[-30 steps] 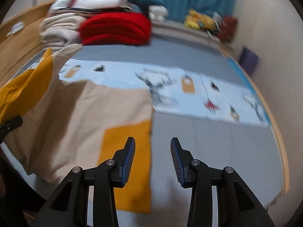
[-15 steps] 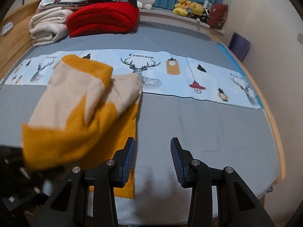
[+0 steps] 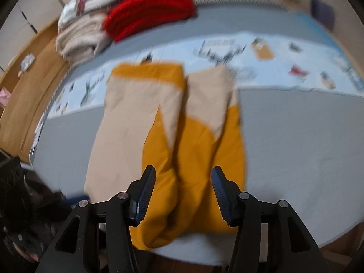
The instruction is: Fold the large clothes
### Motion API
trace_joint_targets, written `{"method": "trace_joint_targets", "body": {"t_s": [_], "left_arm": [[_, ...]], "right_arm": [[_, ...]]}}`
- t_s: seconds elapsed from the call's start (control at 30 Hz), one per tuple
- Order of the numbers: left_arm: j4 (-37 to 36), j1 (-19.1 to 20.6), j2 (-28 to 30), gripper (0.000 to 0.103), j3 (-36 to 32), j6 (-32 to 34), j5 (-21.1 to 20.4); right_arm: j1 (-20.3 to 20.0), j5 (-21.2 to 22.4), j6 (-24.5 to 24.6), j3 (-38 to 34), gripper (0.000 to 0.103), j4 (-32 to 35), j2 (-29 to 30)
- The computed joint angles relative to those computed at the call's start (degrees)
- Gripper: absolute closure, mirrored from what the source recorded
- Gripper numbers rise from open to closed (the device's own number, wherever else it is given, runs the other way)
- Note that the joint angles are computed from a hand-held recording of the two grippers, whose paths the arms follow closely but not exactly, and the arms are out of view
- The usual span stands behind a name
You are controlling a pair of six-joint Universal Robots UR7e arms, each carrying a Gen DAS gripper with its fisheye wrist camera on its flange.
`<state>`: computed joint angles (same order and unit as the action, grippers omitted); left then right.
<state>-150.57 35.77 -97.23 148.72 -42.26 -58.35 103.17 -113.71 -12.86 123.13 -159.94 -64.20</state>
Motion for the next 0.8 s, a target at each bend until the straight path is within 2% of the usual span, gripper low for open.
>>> {"method": "trace_joint_targets", "body": {"t_s": [0.07,0.17,0.2,0.23,0.3,0.37,0.4,0.43,0.47,0.53,0.6,0.67,0.73,0.8], "left_arm": [[3.67,0.36,-1.94,0.052,-0.04,-3.55,3.06],[9.28,1.51,-4.44,0.052,-0.58,-8.93,6.03],[9.56,1.86,-4.25,0.052,-0.73,-9.89,6.32],[9.63,2.23,-3.77,0.052,-0.95,-10.83,6.58],[9.01,2.72,-2.74,0.052,-1.23,-11.21,6.77],[6.28,3.46,0.62,0.052,-2.12,-10.16,6.79],[5.44,3.51,1.73,0.052,-2.38,-9.73,6.81],[5.13,3.32,2.21,0.052,-2.44,-9.45,6.78],[5.02,3.17,2.37,0.052,-2.38,-8.78,6.53],[4.27,3.2,4.46,0.052,-3.09,-7.5,6.19],[4.79,3.12,5.31,0.052,-3.54,-6.55,5.88],[4.36,3.5,7.09,0.052,-4.24,-4.98,5.16],[3.62,4.31,8.67,0.052,-4.71,-3.22,3.74],[9.6,5.84,12.44,0.05,-6.89,-2.19,1.92]], "right_arm": [[0.02,-1.95,2.0,-1.43,0.05,4.24,2.18],[0.08,-3.83,2.49,-1.97,0.053,6.88,3.75],[0.39,-4.84,1.64,-1.79,0.069,6.56,4.18],[0.41,-4.76,0.65,-1.52,0.09,6.34,4.18],[0.54,-3.25,-1.29,-0.37,0.096,4.54,2.96],[0.17,1.08,-2.59,1.01,0.097,0.98,-0.1],[-0.8,5.73,-2.53,2.45,0.098,-2.53,-3.19],[-1.54,8.58,-2.43,3.68,0.099,-5.87,-5.69],[-2.14,9.04,-2.68,4.7,0.099,-8.89,-7.45],[-2.85,4.89,-2.11,5.11,0.099,-9.99,-8.35],[-4.63,-0.89,0.57,4.25,0.099,-5.52,-7.89],[-5.79,-4.35,1.3,4.15,0.099,-4.54,-6.72],[-6.17,-5.97,-0.23,3.73,0.099,-5.94,-5.11],[-6.25,-6.93,-1.81,3.69,0.099,-7.94,-3.43]]}}
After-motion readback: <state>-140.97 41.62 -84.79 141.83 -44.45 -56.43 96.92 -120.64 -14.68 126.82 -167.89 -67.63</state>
